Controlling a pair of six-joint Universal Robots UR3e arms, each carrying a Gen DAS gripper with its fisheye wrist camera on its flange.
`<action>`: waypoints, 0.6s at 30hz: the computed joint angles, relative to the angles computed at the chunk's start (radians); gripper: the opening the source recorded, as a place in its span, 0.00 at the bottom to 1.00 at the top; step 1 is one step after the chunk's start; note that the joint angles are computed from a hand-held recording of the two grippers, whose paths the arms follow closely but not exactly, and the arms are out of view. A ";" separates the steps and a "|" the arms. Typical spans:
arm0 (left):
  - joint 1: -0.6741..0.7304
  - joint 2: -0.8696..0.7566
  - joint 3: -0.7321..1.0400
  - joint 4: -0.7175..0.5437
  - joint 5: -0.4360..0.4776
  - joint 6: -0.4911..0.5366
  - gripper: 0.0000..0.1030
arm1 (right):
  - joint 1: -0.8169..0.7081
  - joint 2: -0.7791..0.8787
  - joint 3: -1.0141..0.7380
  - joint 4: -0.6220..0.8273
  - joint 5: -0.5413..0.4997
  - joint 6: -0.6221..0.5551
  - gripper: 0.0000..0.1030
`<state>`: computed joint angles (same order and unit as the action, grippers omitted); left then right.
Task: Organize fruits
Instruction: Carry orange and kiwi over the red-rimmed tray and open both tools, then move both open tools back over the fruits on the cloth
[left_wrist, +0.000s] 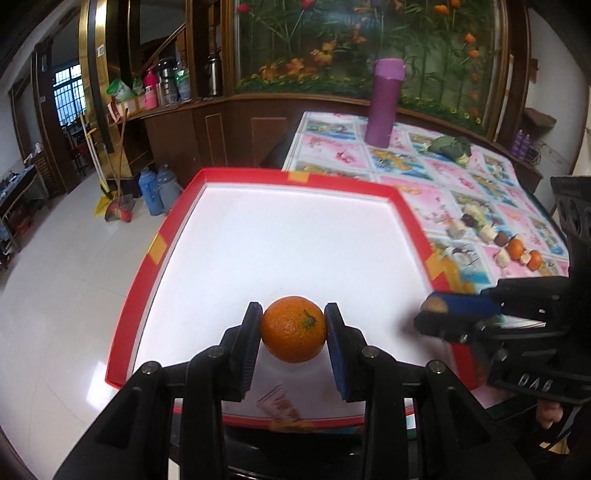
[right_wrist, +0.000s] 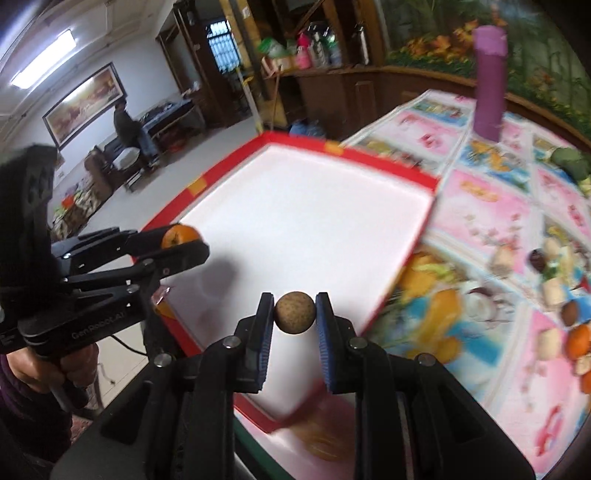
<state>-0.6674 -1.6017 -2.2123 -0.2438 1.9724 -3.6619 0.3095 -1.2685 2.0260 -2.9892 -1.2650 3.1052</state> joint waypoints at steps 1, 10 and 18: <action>0.006 0.001 -0.008 -0.002 -0.001 -0.003 0.33 | 0.013 0.033 -0.026 0.015 -0.003 0.007 0.24; 0.046 0.020 -0.047 -0.030 0.004 -0.028 0.33 | 0.038 0.052 -0.053 0.089 -0.001 0.021 0.25; 0.068 0.091 -0.084 -0.067 0.030 -0.053 0.44 | 0.073 0.015 -0.018 0.095 0.022 0.001 0.56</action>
<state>-0.5999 -1.5105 -2.2959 -0.3104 2.0021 -3.7147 0.3823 -1.2535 2.0077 -2.8944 -1.2431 3.1062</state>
